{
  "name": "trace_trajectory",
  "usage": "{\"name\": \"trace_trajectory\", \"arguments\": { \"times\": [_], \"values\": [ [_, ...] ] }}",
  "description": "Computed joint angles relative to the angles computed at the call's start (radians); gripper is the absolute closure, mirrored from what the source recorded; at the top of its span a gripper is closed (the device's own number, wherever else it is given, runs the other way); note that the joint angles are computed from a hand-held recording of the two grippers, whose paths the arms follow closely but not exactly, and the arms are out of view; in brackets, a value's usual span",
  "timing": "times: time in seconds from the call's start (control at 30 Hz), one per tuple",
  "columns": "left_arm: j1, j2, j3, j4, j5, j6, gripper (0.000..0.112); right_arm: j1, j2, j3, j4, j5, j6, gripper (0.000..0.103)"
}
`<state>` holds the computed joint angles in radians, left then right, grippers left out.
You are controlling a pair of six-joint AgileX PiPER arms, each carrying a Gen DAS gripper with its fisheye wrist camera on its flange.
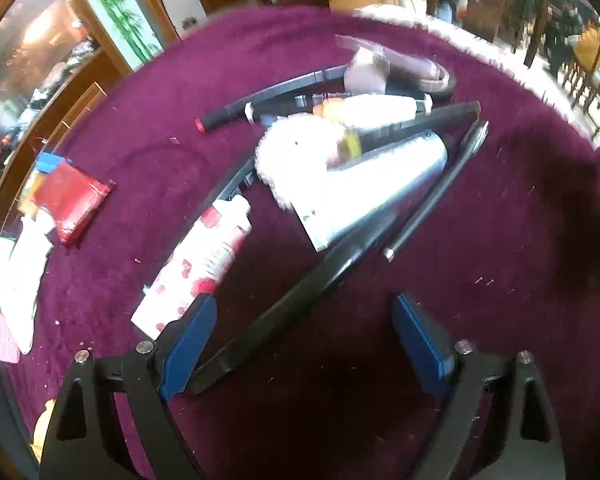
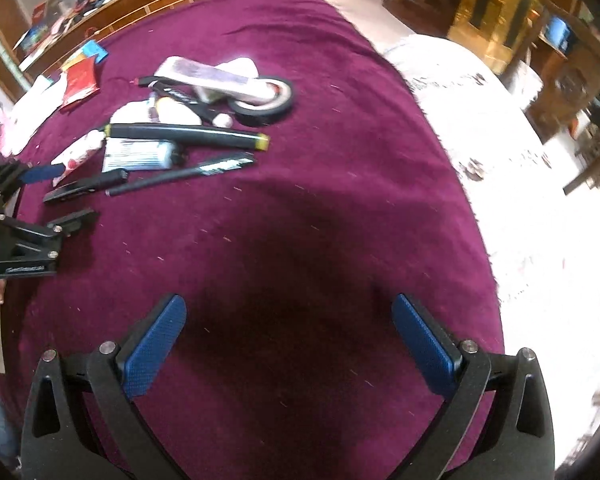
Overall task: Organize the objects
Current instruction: 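Grasp a black marker from the pile with the left gripper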
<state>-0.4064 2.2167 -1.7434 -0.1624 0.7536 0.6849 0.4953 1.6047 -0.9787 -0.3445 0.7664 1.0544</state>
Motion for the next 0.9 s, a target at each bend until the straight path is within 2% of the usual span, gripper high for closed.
{"name": "trace_trajectory", "arguments": {
  "times": [0.03, 0.07, 0.1, 0.17, 0.23, 0.27, 0.3, 0.4, 0.5, 0.57, 0.63, 0.73, 0.77, 0.8, 0.83, 0.9],
  "values": [
    [0.007, 0.018, -0.032, -0.014, 0.038, -0.003, 0.026, -0.004, -0.016, 0.015, 0.000, 0.002, 0.008, 0.000],
    [0.019, 0.046, -0.087, -0.038, 0.114, -0.025, 0.030, -0.009, -0.033, 0.030, -0.002, 0.005, 0.018, 0.000],
    [0.039, 0.065, -0.124, -0.096, 0.182, -0.028, 0.044, -0.015, -0.046, 0.045, -0.004, 0.001, 0.024, 0.000],
    [0.065, 0.055, -0.123, -0.166, 0.238, 0.003, 0.058, -0.028, -0.064, 0.057, 0.004, 0.000, 0.031, 0.000],
    [0.097, 0.065, -0.156, -0.244, 0.376, 0.048, 0.082, -0.037, -0.070, 0.053, 0.022, 0.001, 0.023, 0.000],
    [0.111, 0.067, -0.154, -0.288, 0.438, 0.072, 0.087, -0.038, -0.069, 0.043, 0.031, 0.004, 0.014, 0.000],
    [0.114, 0.053, -0.129, -0.303, 0.460, 0.093, 0.089, -0.037, -0.070, 0.037, 0.035, 0.005, 0.006, 0.000],
    [0.096, -0.029, 0.001, -0.279, 0.377, 0.128, 0.089, -0.024, -0.067, 0.012, 0.037, 0.009, -0.002, 0.000],
    [0.062, -0.066, 0.096, -0.256, 0.240, 0.038, 0.085, -0.028, -0.059, -0.004, 0.060, -0.014, -0.018, 0.000],
    [0.037, -0.089, 0.147, -0.269, 0.158, 0.008, 0.074, -0.021, -0.046, -0.024, 0.072, -0.010, -0.031, 0.000],
    [0.020, -0.110, 0.199, -0.286, 0.099, -0.013, 0.054, -0.006, -0.033, -0.041, 0.062, 0.000, -0.025, 0.000],
    [-0.039, -0.152, 0.284, -0.187, -0.058, -0.110, 0.055, 0.004, -0.020, -0.061, 0.061, -0.001, -0.031, 0.000],
    [-0.051, -0.163, 0.304, -0.152, -0.085, -0.144, 0.059, 0.005, -0.014, -0.069, 0.064, 0.000, -0.038, 0.000],
    [-0.058, -0.179, 0.328, -0.110, -0.119, -0.195, 0.080, 0.006, -0.009, -0.077, 0.066, 0.000, -0.045, 0.000],
    [-0.048, -0.189, 0.333, -0.108, -0.118, -0.206, 0.101, 0.006, -0.004, -0.085, 0.068, 0.000, -0.052, 0.000],
    [0.004, -0.189, 0.323, -0.201, -0.063, -0.195, 0.101, 0.006, 0.010, -0.103, 0.070, -0.003, -0.070, 0.000]
  ]
}}
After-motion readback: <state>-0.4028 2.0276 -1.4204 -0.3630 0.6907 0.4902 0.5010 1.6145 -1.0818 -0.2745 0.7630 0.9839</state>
